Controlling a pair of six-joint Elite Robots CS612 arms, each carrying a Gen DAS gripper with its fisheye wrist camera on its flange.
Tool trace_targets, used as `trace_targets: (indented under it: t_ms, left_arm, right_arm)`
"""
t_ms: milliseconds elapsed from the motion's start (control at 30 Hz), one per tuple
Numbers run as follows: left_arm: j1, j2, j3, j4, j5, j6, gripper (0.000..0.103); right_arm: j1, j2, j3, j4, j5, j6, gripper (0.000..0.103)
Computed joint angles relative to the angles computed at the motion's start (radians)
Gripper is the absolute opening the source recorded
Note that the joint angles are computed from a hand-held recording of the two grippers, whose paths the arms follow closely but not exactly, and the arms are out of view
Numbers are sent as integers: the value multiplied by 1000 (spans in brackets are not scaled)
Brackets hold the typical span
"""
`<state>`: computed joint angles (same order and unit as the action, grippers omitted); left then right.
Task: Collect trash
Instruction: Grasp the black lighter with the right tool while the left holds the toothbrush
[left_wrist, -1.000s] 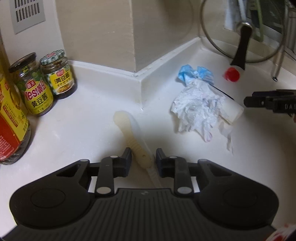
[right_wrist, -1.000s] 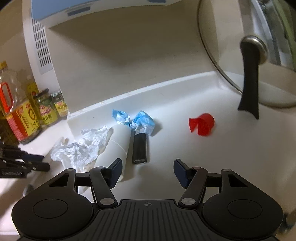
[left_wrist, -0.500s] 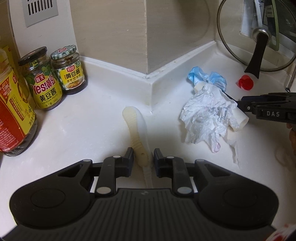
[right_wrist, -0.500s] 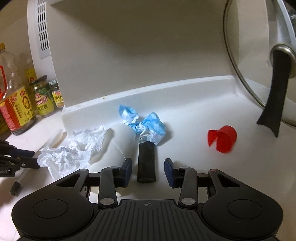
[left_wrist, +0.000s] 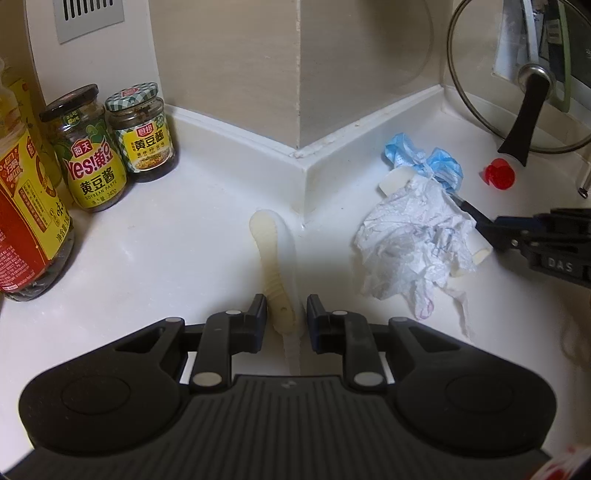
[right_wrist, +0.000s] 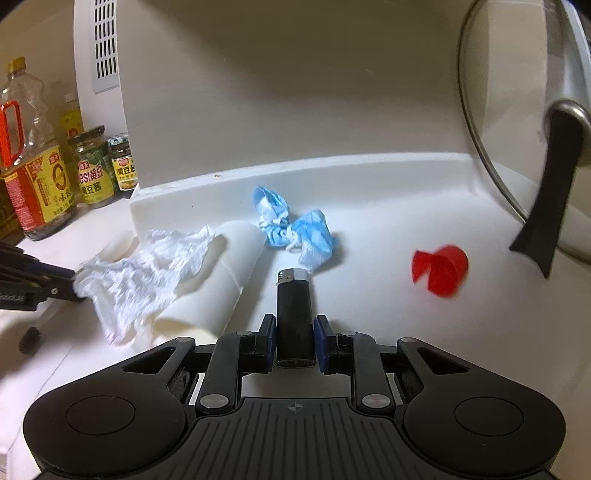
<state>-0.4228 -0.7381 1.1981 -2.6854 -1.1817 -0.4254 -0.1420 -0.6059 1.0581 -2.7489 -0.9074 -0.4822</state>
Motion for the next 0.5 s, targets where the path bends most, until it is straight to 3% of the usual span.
trace_targets:
  t_ms: [233,500]
  left_arm:
    - [-13,-50,86,-33,-17,16,20]
    - [-31,-94,156,-33,-2,-60,20]
  right_arm:
    - [-36,-75,127,19,68,-9,22]
    - [-59,-134,232,3,89,-40,23]
